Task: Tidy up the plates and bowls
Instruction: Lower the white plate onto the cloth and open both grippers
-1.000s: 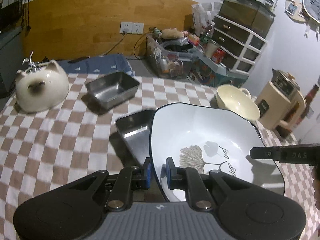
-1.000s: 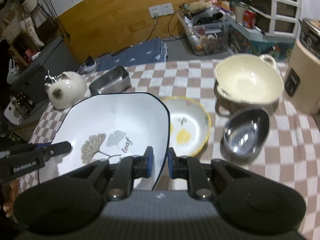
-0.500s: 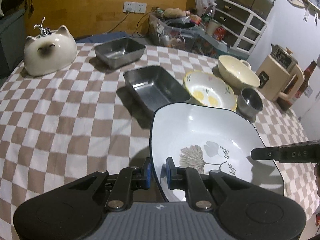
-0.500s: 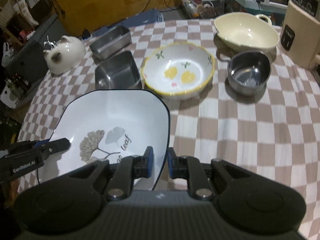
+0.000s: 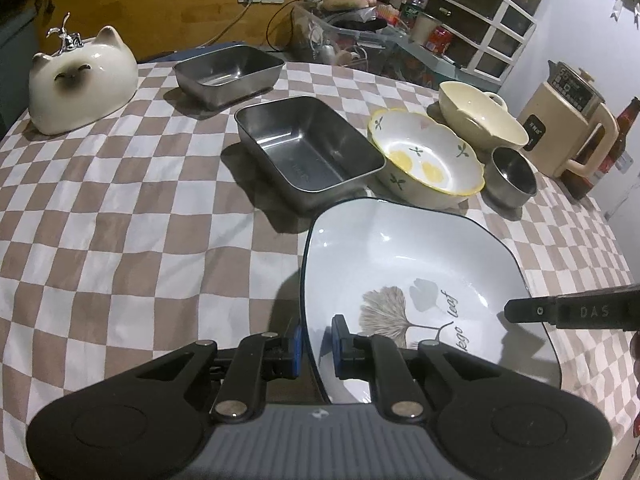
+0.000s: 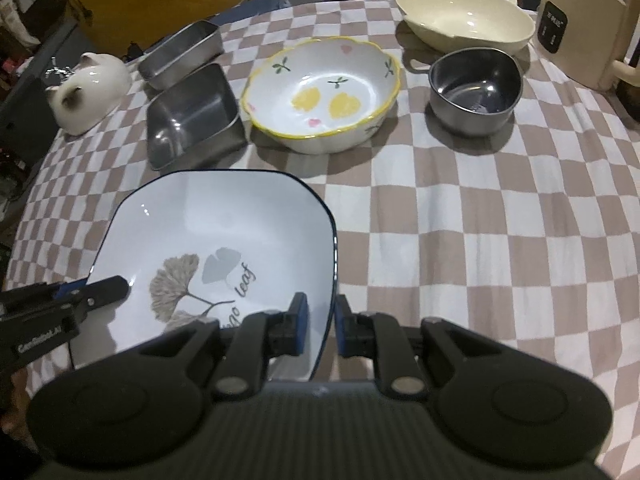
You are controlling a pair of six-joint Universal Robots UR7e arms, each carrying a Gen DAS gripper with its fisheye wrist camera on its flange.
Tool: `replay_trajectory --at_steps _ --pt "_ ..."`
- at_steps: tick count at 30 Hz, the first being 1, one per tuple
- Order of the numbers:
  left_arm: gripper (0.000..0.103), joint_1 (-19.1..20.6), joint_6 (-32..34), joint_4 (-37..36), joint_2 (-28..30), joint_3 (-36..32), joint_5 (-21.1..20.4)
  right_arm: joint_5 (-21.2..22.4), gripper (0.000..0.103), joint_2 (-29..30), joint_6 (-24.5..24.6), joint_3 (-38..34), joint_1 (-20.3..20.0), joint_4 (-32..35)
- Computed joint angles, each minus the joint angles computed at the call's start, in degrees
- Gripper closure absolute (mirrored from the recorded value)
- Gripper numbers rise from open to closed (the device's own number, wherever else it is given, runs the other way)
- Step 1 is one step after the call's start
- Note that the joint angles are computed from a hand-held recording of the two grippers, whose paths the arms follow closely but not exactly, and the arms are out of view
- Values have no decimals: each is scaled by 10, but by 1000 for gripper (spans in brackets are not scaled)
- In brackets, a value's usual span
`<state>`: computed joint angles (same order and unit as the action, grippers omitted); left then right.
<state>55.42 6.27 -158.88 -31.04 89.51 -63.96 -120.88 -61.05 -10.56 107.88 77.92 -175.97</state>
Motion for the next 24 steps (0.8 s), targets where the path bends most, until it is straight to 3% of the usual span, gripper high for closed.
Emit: replay_trajectory --at_steps 24 --pt "86 7 -47 42 14 -9 22 -10 91 21 19 -31 -4 28"
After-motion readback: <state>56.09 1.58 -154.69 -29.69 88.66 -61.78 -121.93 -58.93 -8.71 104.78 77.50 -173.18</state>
